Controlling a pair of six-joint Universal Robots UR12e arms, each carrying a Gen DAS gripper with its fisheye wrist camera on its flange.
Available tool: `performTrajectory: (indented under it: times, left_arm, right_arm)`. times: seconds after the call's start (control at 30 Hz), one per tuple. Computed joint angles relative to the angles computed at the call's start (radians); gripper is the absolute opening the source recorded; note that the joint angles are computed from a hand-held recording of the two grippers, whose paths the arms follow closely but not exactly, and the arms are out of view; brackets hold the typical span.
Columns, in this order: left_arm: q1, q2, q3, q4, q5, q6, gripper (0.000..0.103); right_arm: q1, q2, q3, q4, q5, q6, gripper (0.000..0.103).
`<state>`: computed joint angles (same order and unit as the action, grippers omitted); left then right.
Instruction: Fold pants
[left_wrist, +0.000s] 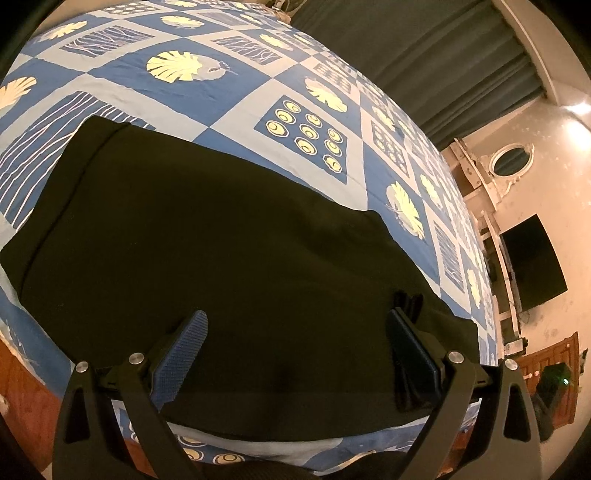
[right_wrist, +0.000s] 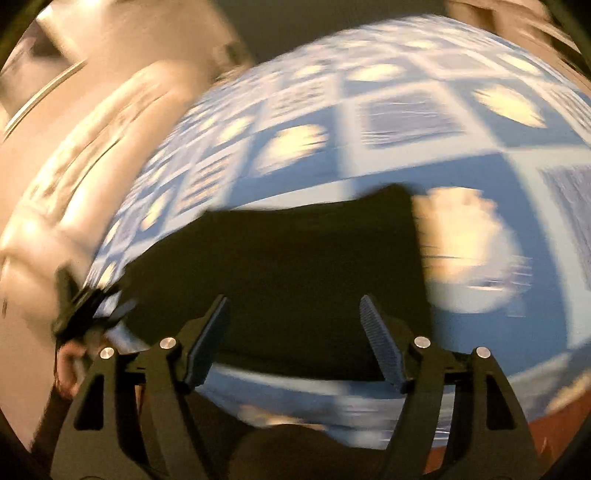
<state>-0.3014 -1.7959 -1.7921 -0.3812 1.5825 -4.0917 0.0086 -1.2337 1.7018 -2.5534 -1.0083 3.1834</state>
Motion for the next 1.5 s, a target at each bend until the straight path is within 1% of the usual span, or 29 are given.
performTrajectory:
  times: [0.07,0.13,0.27,0.3,0.43,0.47,0.5,0.6,0.7,0.73,0.8,0.87,0.9,0.97,1.03,1.07,1.13,1.27,1.33,1.47,1.5]
  left_arm:
    - [-0.002,-0.001,0.003,-0.005,0.002,0.006,0.096]
    - [-0.004,-0.003,0.006,-0.012,0.003,0.015,0.096]
    - [-0.005,-0.004,0.005,-0.016,0.003,0.021,0.096]
    - [-0.006,-0.003,0.005,-0.016,0.003,0.021,0.096]
    - [-0.006,-0.004,0.005,-0.016,0.003,0.021,0.096]
    - [-0.006,-0.004,0.005,-0.016,0.003,0.021,0.096]
    - [-0.006,-0.004,0.006,-0.018,0.003,0.02,0.096]
    - [-0.006,-0.005,0.006,-0.021,0.003,0.023,0.096]
    - [-0.005,-0.005,0.006,-0.022,0.003,0.023,0.096]
    - [-0.005,-0.005,0.005,-0.019,0.001,0.022,0.096]
    - [-0.005,-0.005,0.004,-0.017,0.001,0.02,0.096]
    - [-0.005,-0.006,0.006,-0.018,0.001,0.019,0.096]
    - [-0.005,-0.006,0.005,-0.018,0.002,0.02,0.096]
    - [-0.005,-0.006,0.005,-0.019,0.003,0.02,0.096]
    - [-0.006,-0.007,0.007,-0.021,0.006,0.022,0.096]
    - [-0.007,-0.007,0.007,-0.021,0.007,0.022,0.096]
    - [-0.008,-0.009,0.009,-0.023,0.01,0.024,0.096]
    - [-0.008,-0.009,0.009,-0.022,0.011,0.025,0.096]
    - [-0.008,-0.009,0.008,-0.019,0.009,0.027,0.096]
    - [-0.006,-0.01,0.008,-0.016,0.005,0.029,0.096]
    - [-0.006,-0.01,0.008,-0.015,0.004,0.031,0.096]
  right_arm:
    - [-0.036,0.017,-0.016,0.074,0.048,0.028,0.073]
    - [-0.065,0.038,-0.022,0.141,0.124,0.035,0.073]
    - [-0.081,0.064,-0.021,0.213,0.212,0.02,0.073]
    - [-0.084,0.072,-0.021,0.224,0.234,0.018,0.073]
    - [-0.093,0.091,-0.013,0.209,0.308,0.05,0.072]
    - [-0.094,0.092,-0.016,0.219,0.318,0.045,0.068]
    - [-0.094,0.096,-0.026,0.254,0.333,0.017,0.049]
    - [-0.085,0.091,-0.04,0.294,0.281,-0.038,0.035]
    - [-0.085,0.088,-0.047,0.31,0.257,-0.063,0.028]
    - [-0.082,0.087,-0.049,0.31,0.248,-0.066,0.027]
    - [-0.084,0.09,-0.054,0.338,0.258,-0.087,0.027]
    - [-0.091,0.096,-0.058,0.369,0.283,-0.098,0.028]
    - [-0.094,0.098,-0.06,0.382,0.293,-0.106,0.032]
    - [-0.105,0.103,-0.064,0.393,0.327,-0.101,0.043]
    - [-0.114,0.105,-0.063,0.355,0.361,-0.083,0.074]
    - [-0.116,0.107,-0.068,0.343,0.369,-0.082,0.077]
    - [-0.114,0.119,-0.089,0.317,0.368,-0.081,0.077]
    - [-0.103,0.167,-0.139,0.287,0.409,-0.055,0.077]
    - [-0.096,0.195,-0.157,0.252,0.427,-0.011,0.077]
    - [-0.089,0.244,-0.176,0.171,0.496,0.082,0.077]
    - [-0.092,0.251,-0.182,0.167,0.506,0.084,0.076]
